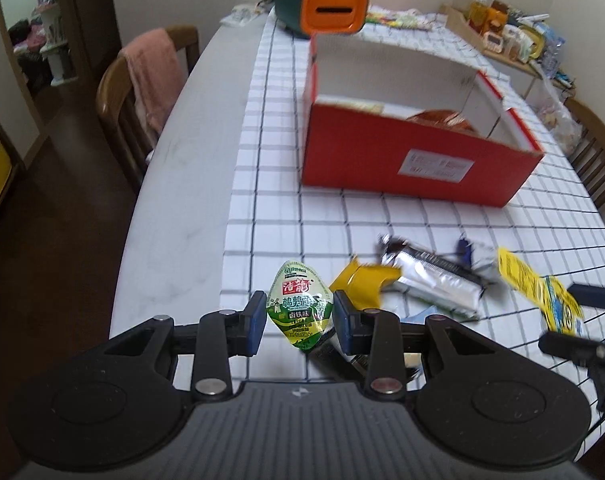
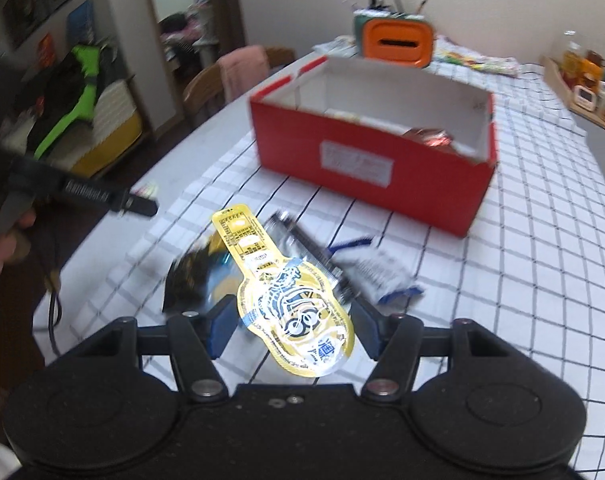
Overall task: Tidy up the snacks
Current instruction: 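Grasp the green-white snack pouch with the left gripper while the right grasps the yellow cartoon pouch, then carry both held pouches over the red box with both grippers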
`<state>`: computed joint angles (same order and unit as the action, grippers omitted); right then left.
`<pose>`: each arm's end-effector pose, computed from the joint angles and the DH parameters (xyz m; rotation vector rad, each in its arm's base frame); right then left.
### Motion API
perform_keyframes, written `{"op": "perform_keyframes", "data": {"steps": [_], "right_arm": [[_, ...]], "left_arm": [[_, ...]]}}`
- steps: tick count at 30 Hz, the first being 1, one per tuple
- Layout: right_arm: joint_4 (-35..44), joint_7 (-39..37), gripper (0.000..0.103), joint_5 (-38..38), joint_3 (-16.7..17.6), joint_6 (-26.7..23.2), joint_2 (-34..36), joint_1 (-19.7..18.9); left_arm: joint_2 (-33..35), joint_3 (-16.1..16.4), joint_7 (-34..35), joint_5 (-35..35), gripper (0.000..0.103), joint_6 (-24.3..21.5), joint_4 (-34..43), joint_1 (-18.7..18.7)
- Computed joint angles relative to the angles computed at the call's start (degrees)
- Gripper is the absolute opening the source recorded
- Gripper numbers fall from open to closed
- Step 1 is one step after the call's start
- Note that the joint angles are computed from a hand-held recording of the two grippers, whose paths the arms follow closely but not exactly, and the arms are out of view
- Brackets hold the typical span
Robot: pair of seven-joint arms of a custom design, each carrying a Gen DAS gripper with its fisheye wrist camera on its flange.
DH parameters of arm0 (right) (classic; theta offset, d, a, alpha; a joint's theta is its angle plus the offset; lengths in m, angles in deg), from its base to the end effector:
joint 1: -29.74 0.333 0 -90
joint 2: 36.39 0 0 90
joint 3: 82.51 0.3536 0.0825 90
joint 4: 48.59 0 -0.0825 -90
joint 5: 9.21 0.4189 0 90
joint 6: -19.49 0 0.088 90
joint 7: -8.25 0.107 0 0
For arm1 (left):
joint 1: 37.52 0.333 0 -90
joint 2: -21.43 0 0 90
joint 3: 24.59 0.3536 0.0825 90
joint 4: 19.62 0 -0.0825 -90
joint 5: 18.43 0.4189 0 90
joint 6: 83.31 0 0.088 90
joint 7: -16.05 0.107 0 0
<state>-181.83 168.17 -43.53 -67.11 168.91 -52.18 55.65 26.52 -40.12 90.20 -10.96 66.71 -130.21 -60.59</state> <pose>0.3804 0.3618 0.5220 -1.7201 1.8078 -0.5260 0.5167 -0.4093 0.5340 -1.4405 2.3776 -0.7902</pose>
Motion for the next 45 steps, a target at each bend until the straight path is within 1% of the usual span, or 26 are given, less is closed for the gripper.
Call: {"op": "perform_keyframes", "data": {"steps": [3,6,12,18,23,35,42,45], "right_arm": [[0.4,1.0,0.061,-1.1,-0.3,0.2,-0.6,-1.2],[1.5,1.5,0.061,-2.2,-0.5,-0.5,-0.9,-2.5],[4.9,1.2,0.061,-6.0,-1.0,-2.2,0.2,-4.9],[8.1,0.6,0.061,-8.6,-2.4,-4.1,2.3,-6.4],[10.3,0.1,0.061,-10.2,-3.7,-4.8,4.1,-7.5],[16.2,-7.6,0.061,-8.4,-7.6,-4.9,11.1,-8.2],[20.1,-13.7,0.061,-5.4,-9.6,-4.5,16.4,-8.0],[21.7,-16.5,0.061,-3.1,-10.4,-4.1,18.8,-8.0]], "left_arm": [[0.4,0.0,-0.2,1.9,0.034,1.1,1.1,-0.5],[1.4,-0.1,0.5,2.0,0.034,1.3,3.1,-0.8],[4.3,0.6,-0.2,5.0,0.034,1.8,8.5,-2.5],[8.8,2.1,-1.0,8.3,0.034,0.2,15.6,-4.9],[13.4,3.2,-0.5,8.4,0.034,-2.5,22.6,-6.5],[25.9,6.4,1.1,9.8,0.034,-10.1,41.6,-11.4],[34.2,7.8,3.2,8.7,0.034,-15.9,53.7,-13.4],[38.5,8.6,4.1,8.4,0.034,-19.7,60.4,-14.4]]}}
